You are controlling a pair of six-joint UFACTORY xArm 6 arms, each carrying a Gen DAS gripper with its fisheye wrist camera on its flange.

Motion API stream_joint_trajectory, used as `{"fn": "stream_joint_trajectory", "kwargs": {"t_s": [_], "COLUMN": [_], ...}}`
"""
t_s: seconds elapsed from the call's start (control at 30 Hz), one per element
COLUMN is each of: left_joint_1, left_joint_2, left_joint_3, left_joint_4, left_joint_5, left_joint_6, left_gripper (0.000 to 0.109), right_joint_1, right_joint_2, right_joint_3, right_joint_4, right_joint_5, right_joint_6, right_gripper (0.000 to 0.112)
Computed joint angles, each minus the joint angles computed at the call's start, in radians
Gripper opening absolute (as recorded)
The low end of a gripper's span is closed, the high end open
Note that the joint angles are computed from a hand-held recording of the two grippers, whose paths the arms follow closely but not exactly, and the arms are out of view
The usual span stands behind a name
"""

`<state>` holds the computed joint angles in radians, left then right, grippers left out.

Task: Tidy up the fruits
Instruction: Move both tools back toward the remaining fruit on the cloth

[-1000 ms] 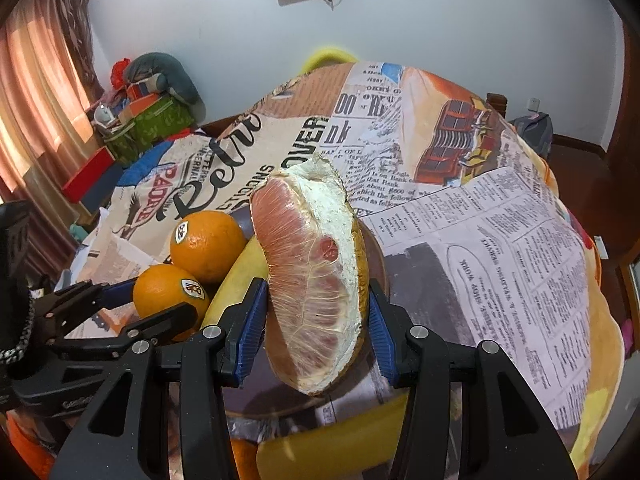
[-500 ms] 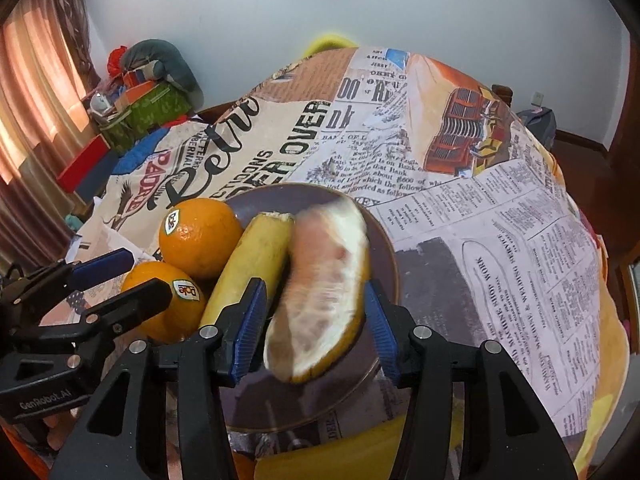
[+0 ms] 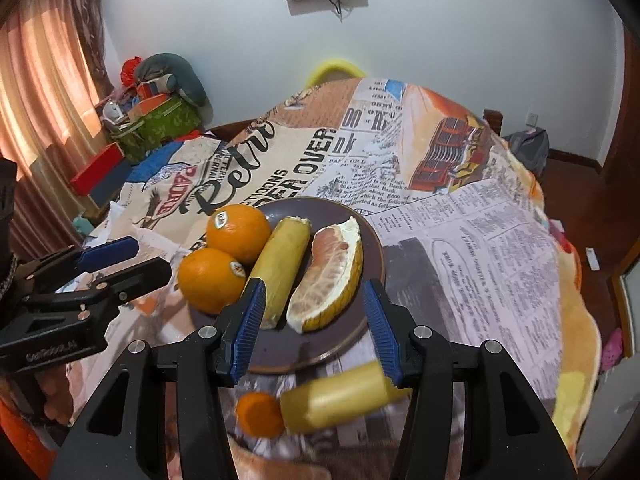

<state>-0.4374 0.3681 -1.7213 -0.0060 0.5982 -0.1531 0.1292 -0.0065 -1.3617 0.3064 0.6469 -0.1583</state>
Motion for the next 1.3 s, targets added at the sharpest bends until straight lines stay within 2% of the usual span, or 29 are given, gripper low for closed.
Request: {"fn": "stream_joint_trajectory", "kwargs": {"t_s": [0.4, 0.57, 0.77, 1.07, 1.3], "left_joint_1": [-0.019, -0.026, -0.039, -0.059, -0.075], "left_joint_2": [-0.217, -0.287, -0.338, -0.359, -0.36], "left_joint_3": [0.251, 0.343, 0.432, 0.518, 0.555], "left_joint_4": [0.017, 0.016, -0.007, -0.052, -0.082], "left_joint_5": [-0.035, -0.031, -0.014, 0.018, 0.004], "left_joint_6": [-0.028, -0.036, -0.031, -0.025, -0.004], "left_gripper": [0.065, 0.065, 0.065, 0.065, 0.065], "right_joint_1": [0.022, 0.031, 0.035, 0.028, -0.029], "right_joint_2": [-0.202, -0.274, -0.333, -0.369, -0.309], "right_joint_3": [0.172, 0.242, 0.321, 0.417, 0.398], "right_joint_4": [-0.069, -0.067, -0.074, -0.181, -0.209], "right_joint_5": [-0.011, -0.007, 0.005, 0.014, 0.023], "right_joint_6": [0.029, 0.033, 0.039, 0.089, 0.128], "right_gripper": [0.048, 0.056, 0.057, 0.057, 0.057]}}
